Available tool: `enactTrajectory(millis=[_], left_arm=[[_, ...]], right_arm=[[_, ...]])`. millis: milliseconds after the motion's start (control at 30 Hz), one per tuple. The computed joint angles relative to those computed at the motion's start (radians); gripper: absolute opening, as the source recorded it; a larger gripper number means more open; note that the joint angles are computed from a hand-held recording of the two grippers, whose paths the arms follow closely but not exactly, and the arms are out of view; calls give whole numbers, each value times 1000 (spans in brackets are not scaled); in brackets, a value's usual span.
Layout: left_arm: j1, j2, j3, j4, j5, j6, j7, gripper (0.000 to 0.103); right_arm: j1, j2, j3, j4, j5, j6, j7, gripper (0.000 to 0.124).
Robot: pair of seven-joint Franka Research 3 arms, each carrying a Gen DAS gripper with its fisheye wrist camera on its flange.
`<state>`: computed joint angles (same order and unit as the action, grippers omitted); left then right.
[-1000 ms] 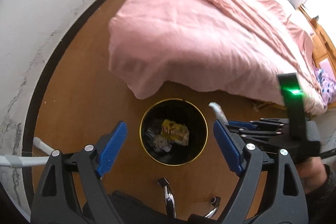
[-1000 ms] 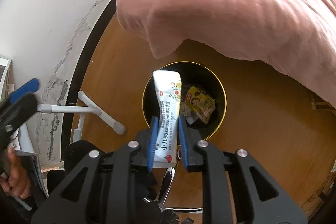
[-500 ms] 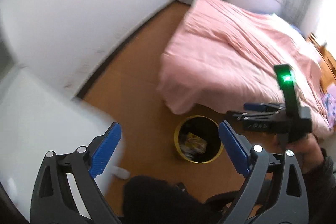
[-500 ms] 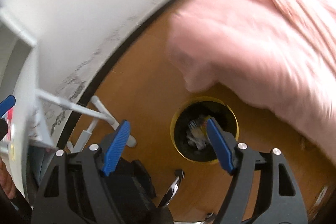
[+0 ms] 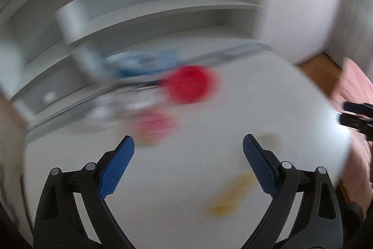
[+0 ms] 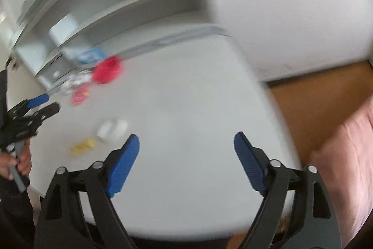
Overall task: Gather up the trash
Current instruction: 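Grasp the white tissue with the left tool while the right tool grasps the red lid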
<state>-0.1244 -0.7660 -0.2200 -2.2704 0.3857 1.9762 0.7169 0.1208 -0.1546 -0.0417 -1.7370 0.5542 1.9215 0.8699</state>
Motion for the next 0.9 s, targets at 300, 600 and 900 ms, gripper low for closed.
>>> enactTrajectory(millis=[300,600,900], left_arm=[[125,-134,176,-168,23,56,91,91],[183,-3,197,-148,-34,138,223,38],[204,-99,147,-165,-29,115,209,35]], right_arm=[[175,198,147,208,-130,33,98,90],[269,388,167,419,-264,-18,200,92],[335,483,174,508,-347,-24,215,94]])
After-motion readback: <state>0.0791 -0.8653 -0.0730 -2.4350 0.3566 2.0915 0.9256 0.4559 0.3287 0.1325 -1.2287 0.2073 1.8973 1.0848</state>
